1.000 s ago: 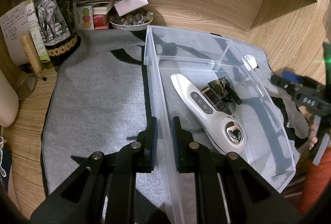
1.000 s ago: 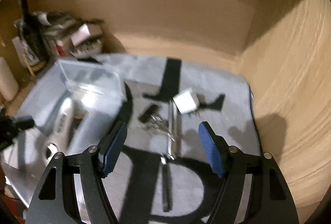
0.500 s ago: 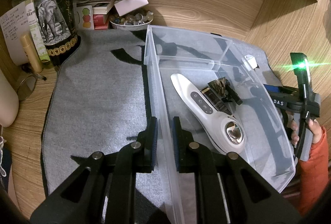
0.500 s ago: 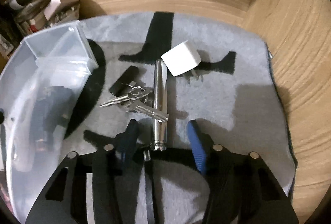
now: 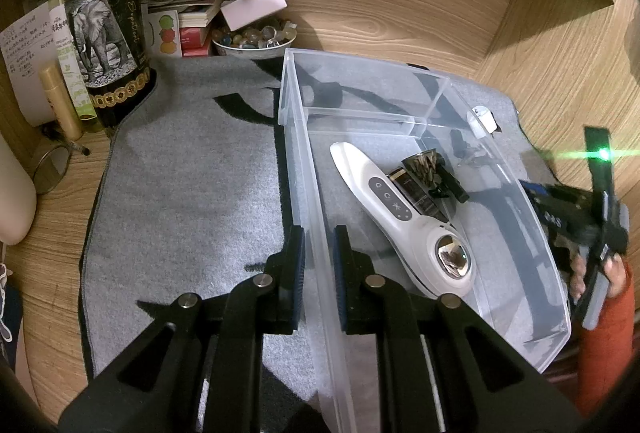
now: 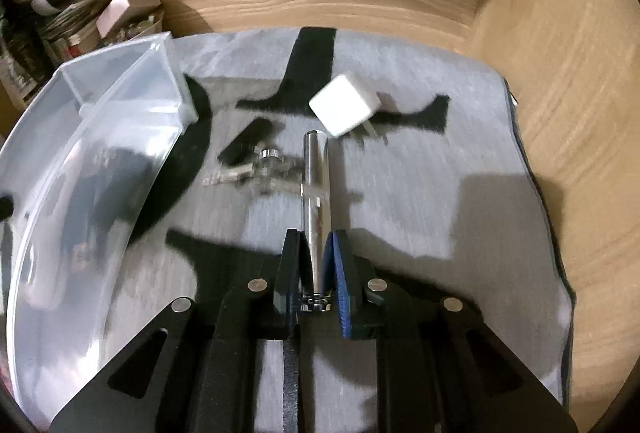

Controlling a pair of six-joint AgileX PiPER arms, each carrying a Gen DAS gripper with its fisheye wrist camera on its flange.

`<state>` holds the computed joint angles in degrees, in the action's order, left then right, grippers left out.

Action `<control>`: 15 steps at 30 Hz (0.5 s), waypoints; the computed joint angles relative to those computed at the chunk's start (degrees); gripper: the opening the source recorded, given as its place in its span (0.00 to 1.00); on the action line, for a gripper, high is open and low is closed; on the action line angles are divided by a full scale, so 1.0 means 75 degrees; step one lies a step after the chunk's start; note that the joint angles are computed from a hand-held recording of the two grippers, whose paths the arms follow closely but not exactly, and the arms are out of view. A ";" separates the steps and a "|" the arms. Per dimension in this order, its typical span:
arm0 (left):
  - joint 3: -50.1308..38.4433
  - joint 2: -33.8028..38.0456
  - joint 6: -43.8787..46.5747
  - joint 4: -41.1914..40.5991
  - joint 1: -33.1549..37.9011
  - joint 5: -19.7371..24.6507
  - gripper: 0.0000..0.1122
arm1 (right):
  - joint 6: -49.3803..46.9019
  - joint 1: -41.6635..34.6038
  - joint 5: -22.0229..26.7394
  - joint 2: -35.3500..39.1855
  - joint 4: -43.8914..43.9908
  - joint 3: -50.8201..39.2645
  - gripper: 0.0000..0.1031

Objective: Organize rigid objects
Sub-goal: 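Lift the silver cylinder and carry it over the clear box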

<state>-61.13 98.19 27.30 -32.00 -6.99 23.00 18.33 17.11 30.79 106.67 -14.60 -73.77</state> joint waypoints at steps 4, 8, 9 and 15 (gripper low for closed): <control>0.0000 0.0000 -0.0008 -0.0004 0.0000 -0.0003 0.11 | 0.0245 0.0081 -0.0183 -0.0741 -0.0219 0.1014 0.14; 0.0002 -0.0005 -0.0033 0.0027 -0.0010 -0.0006 0.11 | 0.0486 0.0170 -0.0197 -0.1204 -0.0503 0.1599 0.14; -0.0004 0.0001 -0.0018 0.0015 0.0000 0.0002 0.11 | 0.0471 0.0157 -0.0197 -0.1228 -0.0484 0.1630 0.14; 0.0007 0.0000 -0.0005 -0.0018 -0.0003 -0.0010 0.11 | 0.0625 0.0109 -0.0116 -0.1029 -0.0572 0.1367 0.18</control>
<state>-61.08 98.19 27.26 -32.13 -7.01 22.93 23.02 17.93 29.92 98.96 -18.89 -63.52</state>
